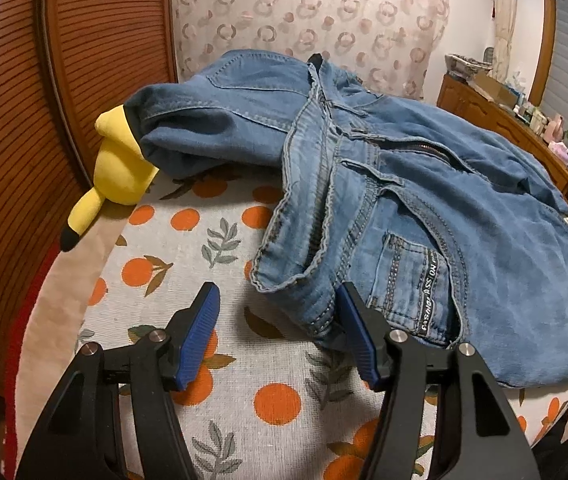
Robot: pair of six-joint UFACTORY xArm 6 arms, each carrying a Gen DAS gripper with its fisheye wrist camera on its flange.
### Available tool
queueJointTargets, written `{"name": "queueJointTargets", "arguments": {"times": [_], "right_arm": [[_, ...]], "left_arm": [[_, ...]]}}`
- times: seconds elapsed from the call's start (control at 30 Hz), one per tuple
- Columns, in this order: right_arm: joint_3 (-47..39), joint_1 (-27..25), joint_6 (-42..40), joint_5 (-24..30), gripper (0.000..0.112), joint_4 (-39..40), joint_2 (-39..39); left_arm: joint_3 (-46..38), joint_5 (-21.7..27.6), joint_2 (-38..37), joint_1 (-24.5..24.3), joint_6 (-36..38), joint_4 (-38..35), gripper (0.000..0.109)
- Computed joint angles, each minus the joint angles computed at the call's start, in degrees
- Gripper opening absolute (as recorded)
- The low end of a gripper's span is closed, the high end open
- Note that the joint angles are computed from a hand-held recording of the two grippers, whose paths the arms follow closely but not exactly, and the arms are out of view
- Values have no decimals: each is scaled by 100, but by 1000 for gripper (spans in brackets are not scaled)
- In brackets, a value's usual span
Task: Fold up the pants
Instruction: 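Lower the left gripper to the jeans waistband while the right gripper lowers to the leg hem, then close the left gripper on the waistband while the right gripper closes on the hem seam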
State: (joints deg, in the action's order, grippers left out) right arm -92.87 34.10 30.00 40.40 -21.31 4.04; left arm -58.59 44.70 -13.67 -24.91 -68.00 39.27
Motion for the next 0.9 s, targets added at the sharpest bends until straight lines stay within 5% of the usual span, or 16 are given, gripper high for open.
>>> {"name": "queueJointTargets", "arguments": {"times": [0.3, 0.53, 0.9], "right_arm": [[-140, -16, -30, 149, 26, -35, 78], [-177, -7, -154, 106, 18, -2, 86], [-168, -5, -172, -418, 11, -99, 22]], "left_arm": [[16, -98, 2, 50, -44, -4, 61], [164, -621, -61, 102, 8, -172, 27], [-186, -507, -181, -90, -91, 224, 13]]}}
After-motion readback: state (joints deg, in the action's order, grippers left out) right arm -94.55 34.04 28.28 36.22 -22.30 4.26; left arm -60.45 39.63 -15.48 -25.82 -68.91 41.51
